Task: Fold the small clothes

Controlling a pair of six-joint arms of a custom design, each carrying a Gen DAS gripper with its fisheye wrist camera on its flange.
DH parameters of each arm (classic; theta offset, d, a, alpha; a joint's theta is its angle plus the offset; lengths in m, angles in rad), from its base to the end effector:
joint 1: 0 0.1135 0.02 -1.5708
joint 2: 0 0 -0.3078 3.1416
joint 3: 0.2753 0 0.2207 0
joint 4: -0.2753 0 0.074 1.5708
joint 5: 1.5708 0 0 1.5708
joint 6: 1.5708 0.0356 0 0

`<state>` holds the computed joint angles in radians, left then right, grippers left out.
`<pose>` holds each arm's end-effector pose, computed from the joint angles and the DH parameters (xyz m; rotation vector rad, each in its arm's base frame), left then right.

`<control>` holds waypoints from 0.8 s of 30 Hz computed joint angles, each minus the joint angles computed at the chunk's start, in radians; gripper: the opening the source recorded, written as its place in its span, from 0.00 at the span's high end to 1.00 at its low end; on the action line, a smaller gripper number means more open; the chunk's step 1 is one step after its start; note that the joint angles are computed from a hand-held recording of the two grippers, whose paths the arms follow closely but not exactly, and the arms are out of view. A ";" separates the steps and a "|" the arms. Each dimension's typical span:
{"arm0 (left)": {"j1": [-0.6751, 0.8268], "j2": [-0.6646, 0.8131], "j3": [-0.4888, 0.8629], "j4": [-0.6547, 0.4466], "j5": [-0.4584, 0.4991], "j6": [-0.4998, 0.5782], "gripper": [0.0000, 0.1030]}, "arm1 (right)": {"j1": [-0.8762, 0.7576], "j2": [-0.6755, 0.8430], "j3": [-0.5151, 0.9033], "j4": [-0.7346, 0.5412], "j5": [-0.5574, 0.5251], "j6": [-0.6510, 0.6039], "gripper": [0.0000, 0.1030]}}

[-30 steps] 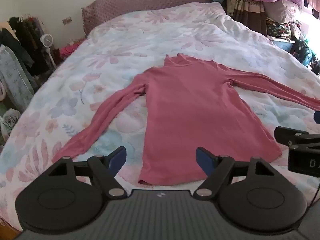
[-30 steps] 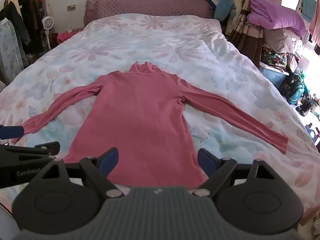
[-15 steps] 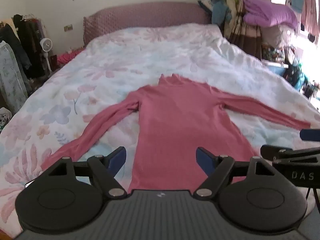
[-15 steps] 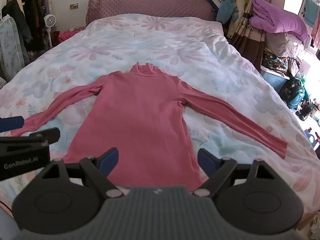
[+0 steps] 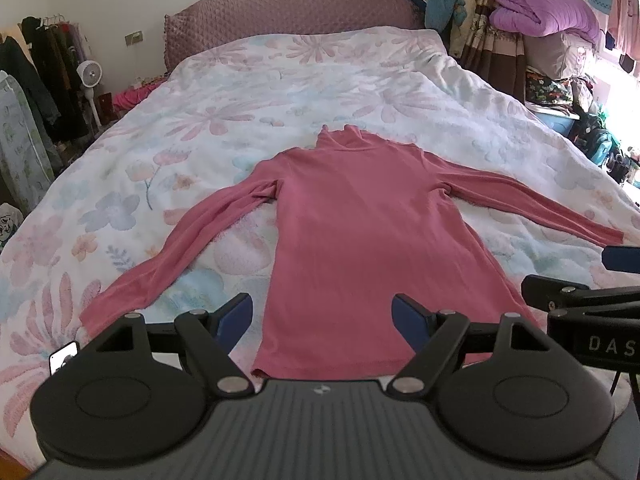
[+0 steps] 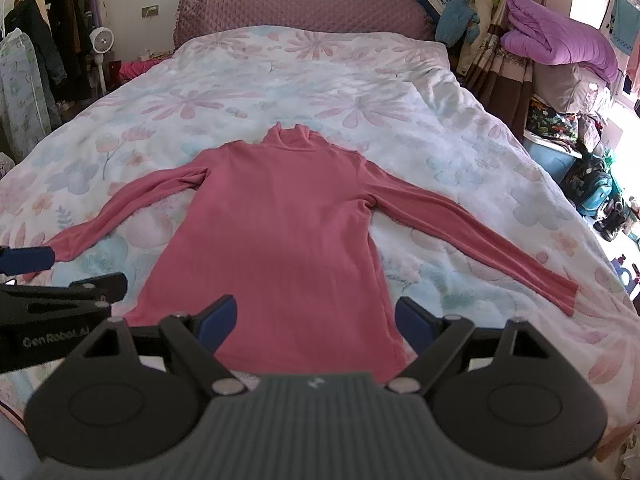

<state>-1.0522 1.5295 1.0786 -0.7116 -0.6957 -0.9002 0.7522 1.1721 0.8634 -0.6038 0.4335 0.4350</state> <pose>0.1511 -0.2187 0.2895 0.0025 2.3537 0.0742 0.1461 0.1162 0.3057 -0.1978 2.3634 0.0201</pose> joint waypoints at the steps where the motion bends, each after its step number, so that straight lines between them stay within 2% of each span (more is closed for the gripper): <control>1: -0.001 0.002 0.002 -0.001 -0.002 -0.002 0.10 | 0.002 0.003 0.001 0.000 0.002 0.000 0.20; 24: -0.013 0.008 -0.016 0.005 -0.009 -0.020 0.10 | 0.013 0.009 -0.002 0.005 0.007 0.010 0.20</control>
<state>-1.0649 1.5379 1.0625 -0.7062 -0.7049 -0.9197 0.7651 1.1811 0.8614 -0.5983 0.4408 0.4452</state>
